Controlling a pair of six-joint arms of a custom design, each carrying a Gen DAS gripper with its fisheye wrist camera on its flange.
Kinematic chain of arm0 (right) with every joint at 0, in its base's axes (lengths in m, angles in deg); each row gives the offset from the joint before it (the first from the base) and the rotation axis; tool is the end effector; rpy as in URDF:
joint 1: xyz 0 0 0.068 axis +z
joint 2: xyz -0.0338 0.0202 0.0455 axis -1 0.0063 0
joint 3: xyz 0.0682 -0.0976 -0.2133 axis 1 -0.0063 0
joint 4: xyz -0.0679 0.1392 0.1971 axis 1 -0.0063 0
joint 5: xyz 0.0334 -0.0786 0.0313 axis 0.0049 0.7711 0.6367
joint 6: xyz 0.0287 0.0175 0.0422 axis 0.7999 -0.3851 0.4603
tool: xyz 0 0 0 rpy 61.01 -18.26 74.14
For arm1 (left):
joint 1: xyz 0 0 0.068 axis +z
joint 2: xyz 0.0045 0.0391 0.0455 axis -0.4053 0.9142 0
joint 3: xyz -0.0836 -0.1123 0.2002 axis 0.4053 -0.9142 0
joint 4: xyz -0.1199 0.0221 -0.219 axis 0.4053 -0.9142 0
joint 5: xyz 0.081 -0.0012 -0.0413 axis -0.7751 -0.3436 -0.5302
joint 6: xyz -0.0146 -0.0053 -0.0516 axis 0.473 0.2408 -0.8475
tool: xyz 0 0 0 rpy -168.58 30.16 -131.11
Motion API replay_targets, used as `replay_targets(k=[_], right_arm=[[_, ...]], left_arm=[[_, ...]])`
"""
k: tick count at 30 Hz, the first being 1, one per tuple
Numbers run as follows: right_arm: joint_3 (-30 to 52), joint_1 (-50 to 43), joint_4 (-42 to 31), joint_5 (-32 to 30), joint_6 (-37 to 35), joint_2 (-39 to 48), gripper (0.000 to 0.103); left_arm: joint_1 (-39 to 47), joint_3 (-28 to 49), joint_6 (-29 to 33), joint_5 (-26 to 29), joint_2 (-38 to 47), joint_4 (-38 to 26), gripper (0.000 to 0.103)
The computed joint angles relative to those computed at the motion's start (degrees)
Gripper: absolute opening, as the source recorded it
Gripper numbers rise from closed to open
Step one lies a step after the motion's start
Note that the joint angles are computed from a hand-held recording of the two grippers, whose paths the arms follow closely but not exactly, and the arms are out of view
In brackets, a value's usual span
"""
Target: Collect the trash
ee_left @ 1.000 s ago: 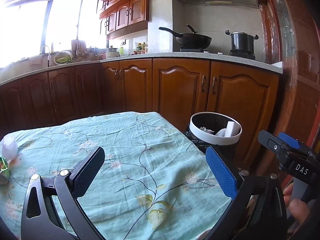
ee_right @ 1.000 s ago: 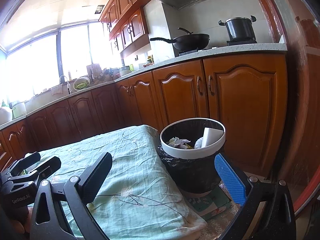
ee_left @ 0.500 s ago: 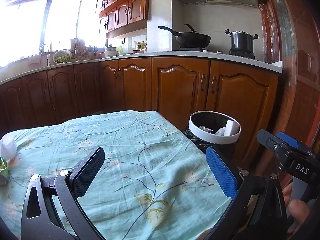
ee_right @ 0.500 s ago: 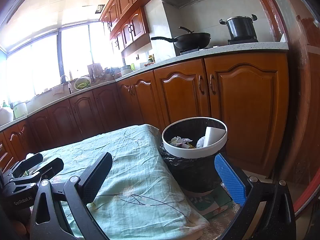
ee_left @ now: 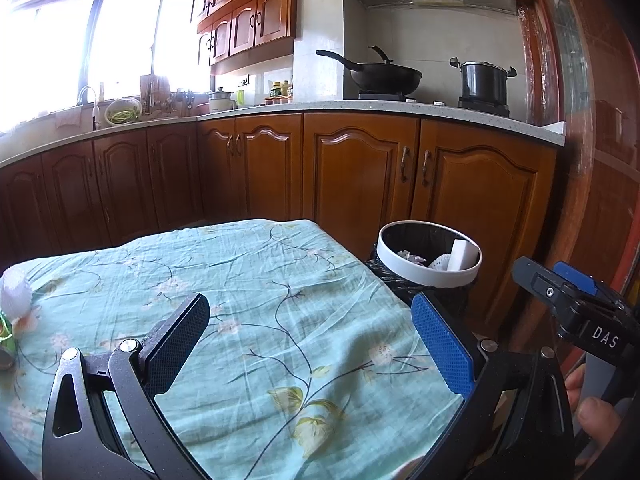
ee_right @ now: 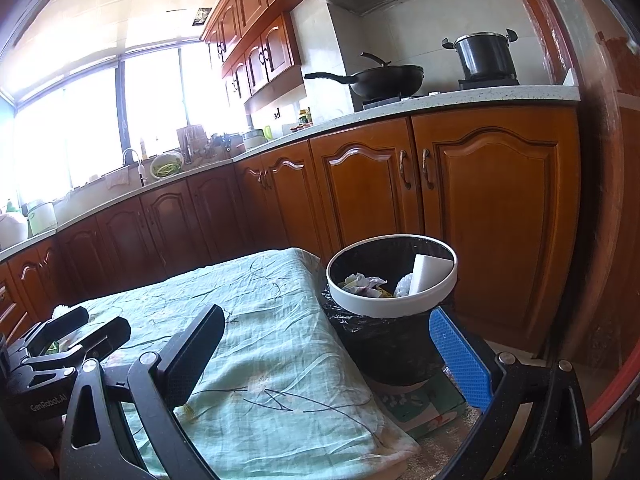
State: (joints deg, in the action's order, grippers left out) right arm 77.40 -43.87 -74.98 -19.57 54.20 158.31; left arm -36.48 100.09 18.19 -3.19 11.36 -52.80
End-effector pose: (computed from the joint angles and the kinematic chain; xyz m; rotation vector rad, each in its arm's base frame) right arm 0.2520 0.2304 0.1957 0.0789 1.9560 0.2613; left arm 0.2525 -0.0532 0.1872 0.1038 1.9527 -0.0996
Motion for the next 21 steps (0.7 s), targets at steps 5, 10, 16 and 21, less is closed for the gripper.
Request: replay_targets(k=[5,10,16,21], right_arm=[[0.11,-0.22,-0.51,-0.14,0.04,-0.39,0.103],[0.11,-0.48,-0.58,-0.53,-0.02,-0.40,0.103],[0.49,-0.96,-1.07,-1.33,0.02,-0.16,0.103],[0.90,-1.34,-1.13,-1.94,0.02,0.34,0.103]], left_arm=[[-0.36,0.04,0.04,-0.40,0.21,0.29,0.103],[-0.50,-0.04,-0.07,-0.45,0.14,0.29,0.103],[-0.31,0.23,-0.30,-0.35,0.20,-0.26,0.103],[0.34,0.56,-0.34,0.37,0.52,-0.59,0.103]])
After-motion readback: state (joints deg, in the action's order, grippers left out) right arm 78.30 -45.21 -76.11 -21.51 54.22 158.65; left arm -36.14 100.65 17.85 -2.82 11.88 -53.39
